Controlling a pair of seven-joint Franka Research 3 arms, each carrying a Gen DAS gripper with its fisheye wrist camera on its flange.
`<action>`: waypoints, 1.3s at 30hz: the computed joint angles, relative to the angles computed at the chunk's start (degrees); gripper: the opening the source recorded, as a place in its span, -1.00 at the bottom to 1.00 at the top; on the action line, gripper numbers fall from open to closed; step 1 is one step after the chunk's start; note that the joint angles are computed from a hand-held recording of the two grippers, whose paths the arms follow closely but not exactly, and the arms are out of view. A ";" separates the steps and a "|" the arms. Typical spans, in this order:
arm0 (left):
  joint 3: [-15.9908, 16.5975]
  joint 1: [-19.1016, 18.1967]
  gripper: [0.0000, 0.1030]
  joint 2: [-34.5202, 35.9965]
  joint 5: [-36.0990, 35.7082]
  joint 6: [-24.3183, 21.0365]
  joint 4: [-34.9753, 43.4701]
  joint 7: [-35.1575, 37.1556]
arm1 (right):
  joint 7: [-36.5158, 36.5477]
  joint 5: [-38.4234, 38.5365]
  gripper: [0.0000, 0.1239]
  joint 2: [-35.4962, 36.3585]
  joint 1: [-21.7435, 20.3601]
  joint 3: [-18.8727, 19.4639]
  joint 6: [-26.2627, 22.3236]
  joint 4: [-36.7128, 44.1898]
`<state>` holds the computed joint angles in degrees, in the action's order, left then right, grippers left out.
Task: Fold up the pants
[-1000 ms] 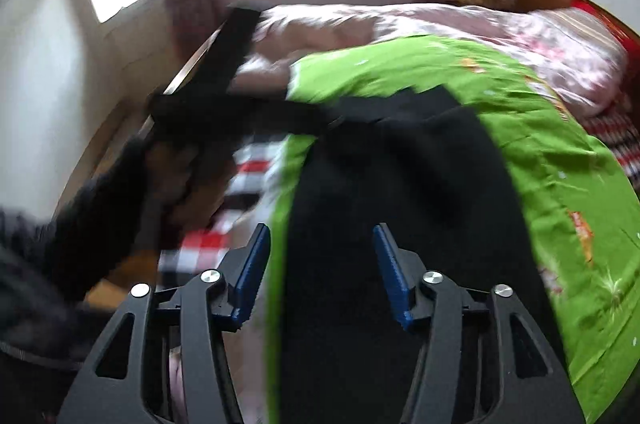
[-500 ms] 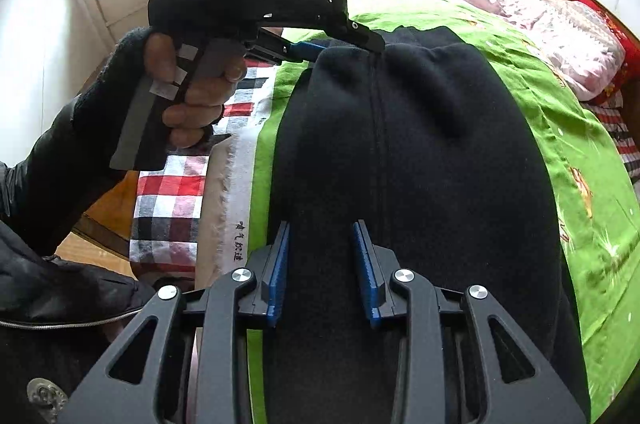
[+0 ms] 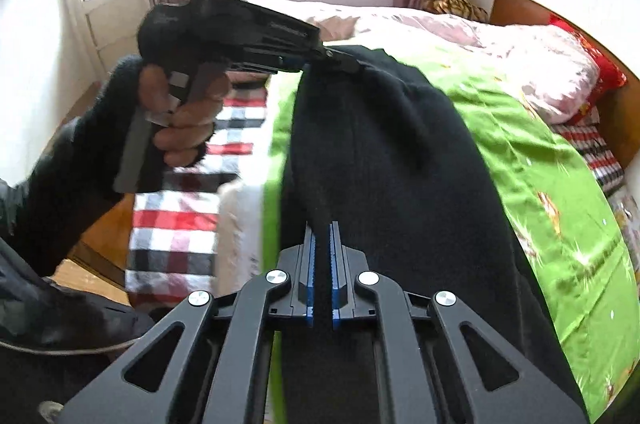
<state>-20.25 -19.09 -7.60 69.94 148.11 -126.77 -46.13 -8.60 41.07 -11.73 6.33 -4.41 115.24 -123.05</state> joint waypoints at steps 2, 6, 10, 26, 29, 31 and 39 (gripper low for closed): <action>-0.26 -0.07 -0.67 -2.05 0.88 0.67 -2.33 -2.41 | -1.18 -0.01 -0.90 -1.05 0.21 0.17 0.84 -1.26; 0.95 0.77 -0.65 0.84 -2.46 5.75 -3.96 -0.62 | 1.66 -3.22 -0.90 0.74 0.43 1.46 4.04 -2.64; 1.39 1.64 -0.37 2.06 7.42 7.39 -4.54 -9.35 | 2.69 -3.75 -0.76 0.55 1.15 1.65 4.74 -4.36; -1.59 -5.00 0.59 7.02 -5.27 -3.84 10.12 19.29 | 14.45 6.65 0.01 6.45 -12.00 -7.80 -2.33 10.91; -0.44 -7.20 0.59 13.55 -9.08 -1.54 15.17 25.99 | 13.84 3.35 0.01 5.09 -15.60 -8.69 -3.07 8.89; 0.54 -8.36 0.59 16.21 -12.15 -0.67 16.90 29.04 | 12.12 0.55 0.01 2.45 -16.89 -8.60 -0.66 4.79; 3.25 -14.73 0.60 21.02 -16.32 -10.73 23.08 36.71 | 12.35 0.11 0.02 1.85 -17.61 -8.95 2.02 0.20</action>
